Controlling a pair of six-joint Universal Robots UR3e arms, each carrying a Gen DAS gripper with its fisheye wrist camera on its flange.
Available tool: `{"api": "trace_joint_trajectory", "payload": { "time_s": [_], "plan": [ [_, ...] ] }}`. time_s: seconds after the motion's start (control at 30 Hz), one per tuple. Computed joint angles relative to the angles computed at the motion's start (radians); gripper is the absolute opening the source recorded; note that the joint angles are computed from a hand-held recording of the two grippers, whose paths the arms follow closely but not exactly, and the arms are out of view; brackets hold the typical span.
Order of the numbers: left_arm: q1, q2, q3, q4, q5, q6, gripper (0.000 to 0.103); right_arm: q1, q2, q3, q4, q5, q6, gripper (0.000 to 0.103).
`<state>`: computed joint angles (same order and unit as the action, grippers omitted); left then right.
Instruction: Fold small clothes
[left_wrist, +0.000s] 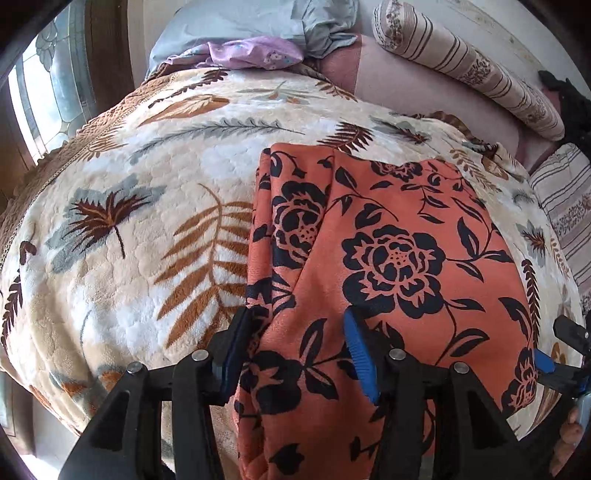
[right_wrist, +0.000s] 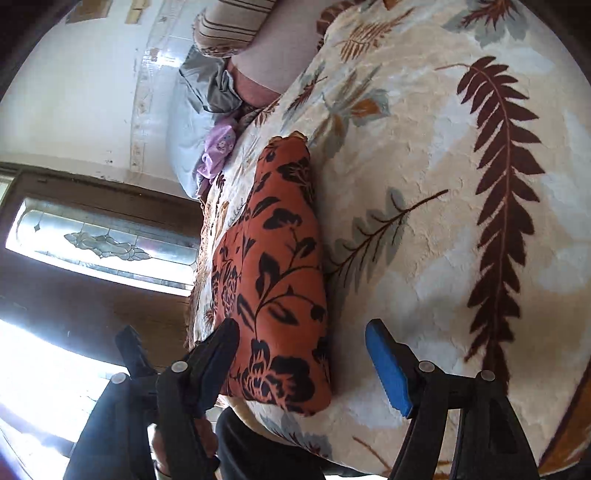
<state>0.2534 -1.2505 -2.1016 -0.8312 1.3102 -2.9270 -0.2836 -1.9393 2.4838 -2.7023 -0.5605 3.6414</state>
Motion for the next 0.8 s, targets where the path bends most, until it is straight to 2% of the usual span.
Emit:
{"api": "trace_joint_trajectory", "payload": {
  "time_s": [0.13,0.17,0.2,0.23,0.27,0.3,0.37,0.43,0.47,0.5,0.53,0.57,0.6,0.63,0.7,0.8],
  "plan": [
    [0.019,0.006,0.001,-0.026,-0.009,0.017,0.056,0.108,0.248,-0.121,-0.158,-0.022,0.063,0.074],
    [0.033,0.011,-0.008,-0.029,-0.025,0.017,0.056,0.159,0.322,-0.187,-0.168,-0.036,0.076,0.069],
    [0.043,0.009,-0.014,-0.027,-0.037,0.01,0.056,0.207,0.354,-0.243,-0.129,-0.087,0.06,0.063],
    [0.054,0.013,-0.026,-0.023,-0.044,0.008,0.059,0.241,0.366,-0.279,-0.093,-0.137,0.055,0.049],
    [0.062,0.017,-0.037,-0.014,-0.05,0.008,0.063,0.263,0.361,-0.293,-0.085,-0.178,0.066,0.042],
    [0.069,0.021,-0.046,-0.007,-0.053,0.009,0.064,0.285,0.334,-0.306,-0.059,-0.224,0.055,0.039],
    [0.08,0.034,-0.058,-0.009,-0.063,0.019,0.064,0.379,0.283,-0.396,0.038,-0.393,0.009,0.033],
    [0.086,0.029,-0.065,0.002,-0.067,0.017,0.066,0.441,0.303,-0.451,0.084,-0.485,-0.014,0.032],
    [0.095,0.03,-0.068,-0.001,-0.078,0.021,0.067,0.437,0.326,-0.438,0.078,-0.472,-0.024,0.032],
    [0.103,0.033,-0.075,0.002,-0.087,0.027,0.067,0.393,0.337,-0.384,0.028,-0.397,-0.017,0.032],
    [0.11,0.042,-0.086,0.007,-0.094,0.034,0.068,0.338,0.326,-0.303,-0.057,-0.31,0.009,0.037],
    [0.114,0.049,-0.092,0.009,-0.098,0.042,0.068,0.289,0.309,-0.251,-0.082,-0.234,0.016,0.046],
    [0.121,0.057,-0.1,0.011,-0.104,0.05,0.068,0.25,0.269,-0.207,-0.081,-0.183,0.017,0.05],
    [0.127,0.062,-0.107,0.013,-0.112,0.055,0.068,0.213,0.231,-0.168,-0.11,-0.153,0.025,0.06],
    [0.139,0.065,-0.117,0.018,-0.127,0.055,0.069,0.146,0.201,-0.125,-0.177,-0.087,0.046,0.065],
    [0.145,0.077,-0.139,0.041,-0.136,0.058,0.069,0.107,0.344,-0.171,-0.263,-0.001,0.107,0.071]
  ]
}}
